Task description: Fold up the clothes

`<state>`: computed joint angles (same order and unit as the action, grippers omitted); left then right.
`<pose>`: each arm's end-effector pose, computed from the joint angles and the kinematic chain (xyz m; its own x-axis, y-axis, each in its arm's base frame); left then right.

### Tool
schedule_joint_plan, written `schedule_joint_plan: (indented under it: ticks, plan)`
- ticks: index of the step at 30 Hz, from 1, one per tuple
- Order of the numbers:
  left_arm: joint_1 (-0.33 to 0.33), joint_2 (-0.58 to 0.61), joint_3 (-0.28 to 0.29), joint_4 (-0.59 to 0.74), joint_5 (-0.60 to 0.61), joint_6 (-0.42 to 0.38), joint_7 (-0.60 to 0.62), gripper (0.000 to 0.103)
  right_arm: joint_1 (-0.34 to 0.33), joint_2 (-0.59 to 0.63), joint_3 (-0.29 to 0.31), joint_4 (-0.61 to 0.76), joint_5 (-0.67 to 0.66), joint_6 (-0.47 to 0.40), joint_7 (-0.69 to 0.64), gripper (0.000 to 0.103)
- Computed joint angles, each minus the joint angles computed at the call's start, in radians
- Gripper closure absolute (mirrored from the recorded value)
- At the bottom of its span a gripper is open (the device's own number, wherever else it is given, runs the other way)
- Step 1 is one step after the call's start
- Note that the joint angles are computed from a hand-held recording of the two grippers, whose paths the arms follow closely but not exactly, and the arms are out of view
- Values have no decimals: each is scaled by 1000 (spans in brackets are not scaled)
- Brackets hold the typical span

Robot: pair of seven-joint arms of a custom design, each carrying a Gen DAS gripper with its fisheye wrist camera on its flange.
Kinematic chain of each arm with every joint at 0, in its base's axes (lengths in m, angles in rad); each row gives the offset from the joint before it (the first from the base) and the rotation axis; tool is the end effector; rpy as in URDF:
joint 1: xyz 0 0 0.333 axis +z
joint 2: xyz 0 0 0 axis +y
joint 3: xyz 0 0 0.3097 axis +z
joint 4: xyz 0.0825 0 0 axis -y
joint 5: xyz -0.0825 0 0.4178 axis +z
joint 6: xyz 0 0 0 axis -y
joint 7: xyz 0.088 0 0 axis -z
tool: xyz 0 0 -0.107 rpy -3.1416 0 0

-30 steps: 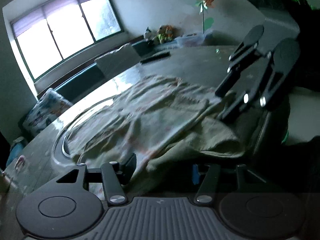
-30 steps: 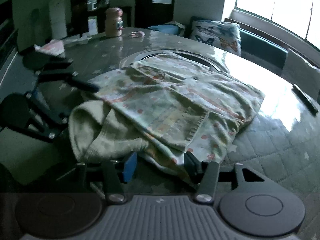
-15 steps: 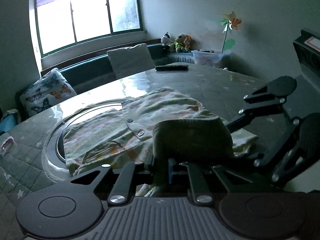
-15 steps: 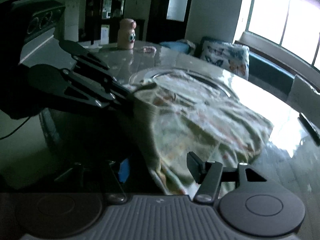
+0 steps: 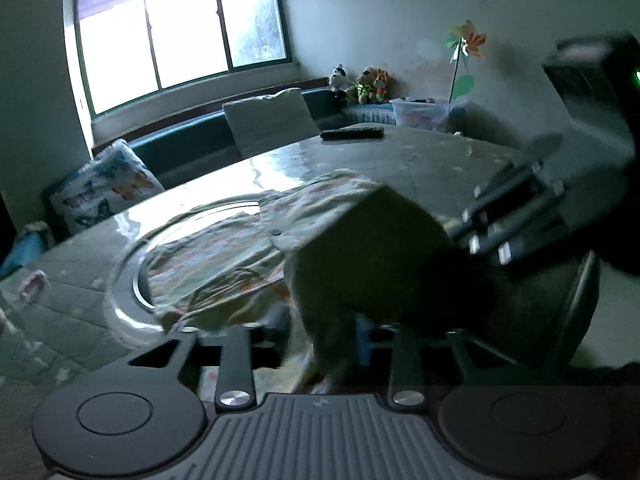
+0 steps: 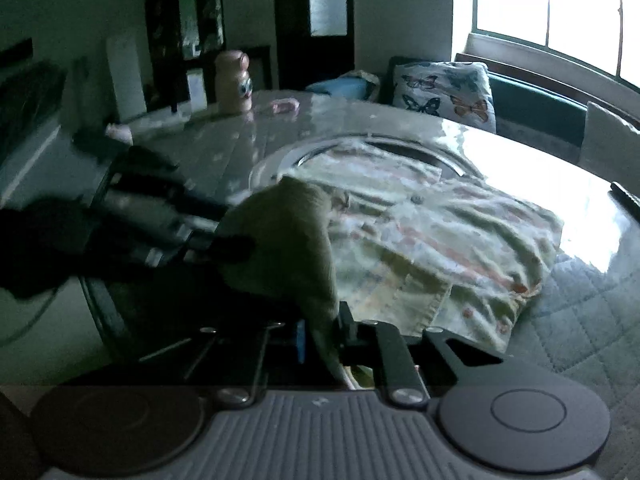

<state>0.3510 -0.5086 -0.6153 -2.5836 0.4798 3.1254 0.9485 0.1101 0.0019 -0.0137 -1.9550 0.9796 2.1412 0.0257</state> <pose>0.4470 -0.1758 0.4732 -0.1125 -0.9791 -0.1697 -0.5279 0.2036 -0.8246 0.6082 0.0943 0.4900 0.9251 -0.3752 -0.0579 -0.2814 -0.5754 -0.7679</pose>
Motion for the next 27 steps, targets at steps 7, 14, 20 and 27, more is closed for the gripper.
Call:
schedule_joint_plan:
  ticks: [7, 14, 20, 27]
  plan:
    - [65, -98, -79, -46, 76, -69, -44, 54, -9, 15, 1, 45, 54, -22, 39, 92]
    - [199, -126, -178, -33, 173, -69, -134, 81, -8, 5, 2, 39, 86, -4, 29, 92]
    - [85, -151, -64, -73, 161, -50, -110, 96, -9, -26, -9, 13, 105, -18, 12, 94]
    - [-343, -231, 281, -140, -20, -178, 127, 96, -33, -114, -59, -7, 51, -160, 3, 94]
